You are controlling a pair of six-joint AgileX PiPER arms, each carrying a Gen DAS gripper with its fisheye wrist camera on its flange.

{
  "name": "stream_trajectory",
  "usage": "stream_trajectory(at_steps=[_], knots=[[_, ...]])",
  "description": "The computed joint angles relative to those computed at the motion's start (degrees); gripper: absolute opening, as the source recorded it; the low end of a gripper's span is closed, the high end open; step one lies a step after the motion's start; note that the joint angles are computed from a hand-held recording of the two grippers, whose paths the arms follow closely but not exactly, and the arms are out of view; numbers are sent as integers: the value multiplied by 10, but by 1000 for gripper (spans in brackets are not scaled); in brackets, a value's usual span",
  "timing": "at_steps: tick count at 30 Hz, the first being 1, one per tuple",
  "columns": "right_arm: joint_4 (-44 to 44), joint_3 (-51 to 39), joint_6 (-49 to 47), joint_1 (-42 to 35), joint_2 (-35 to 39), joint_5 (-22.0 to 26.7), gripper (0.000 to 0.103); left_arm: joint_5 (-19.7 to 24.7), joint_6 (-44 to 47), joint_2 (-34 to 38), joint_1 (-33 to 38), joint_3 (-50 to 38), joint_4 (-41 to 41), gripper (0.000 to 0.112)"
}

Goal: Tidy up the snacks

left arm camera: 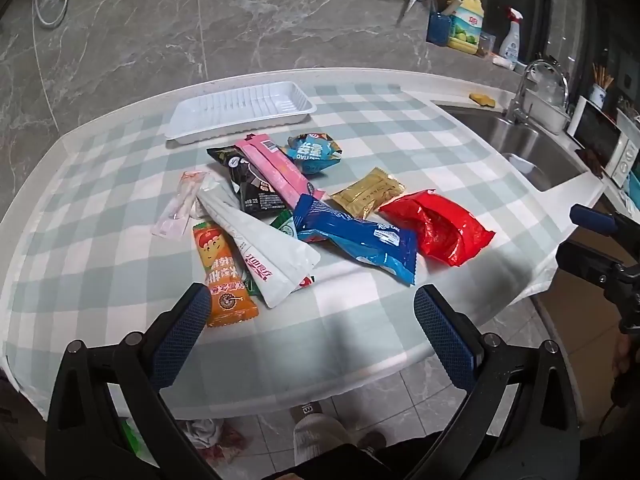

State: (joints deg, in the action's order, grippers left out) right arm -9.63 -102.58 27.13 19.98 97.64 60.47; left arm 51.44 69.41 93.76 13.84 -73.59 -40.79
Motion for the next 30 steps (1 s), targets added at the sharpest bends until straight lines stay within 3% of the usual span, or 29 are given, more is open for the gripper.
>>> stream_trajectory(at_steps=[3,6,30], knots=[[-4,4,2,1,0,-6,100,-18,-7,4,-10,8,6,102],[-5,3,2,1,1,-6,100,10,-14,17,7,-16,0,102],[-5,-5,2,2,7,-2,100,4,-16,8,2,-15,-3,102]])
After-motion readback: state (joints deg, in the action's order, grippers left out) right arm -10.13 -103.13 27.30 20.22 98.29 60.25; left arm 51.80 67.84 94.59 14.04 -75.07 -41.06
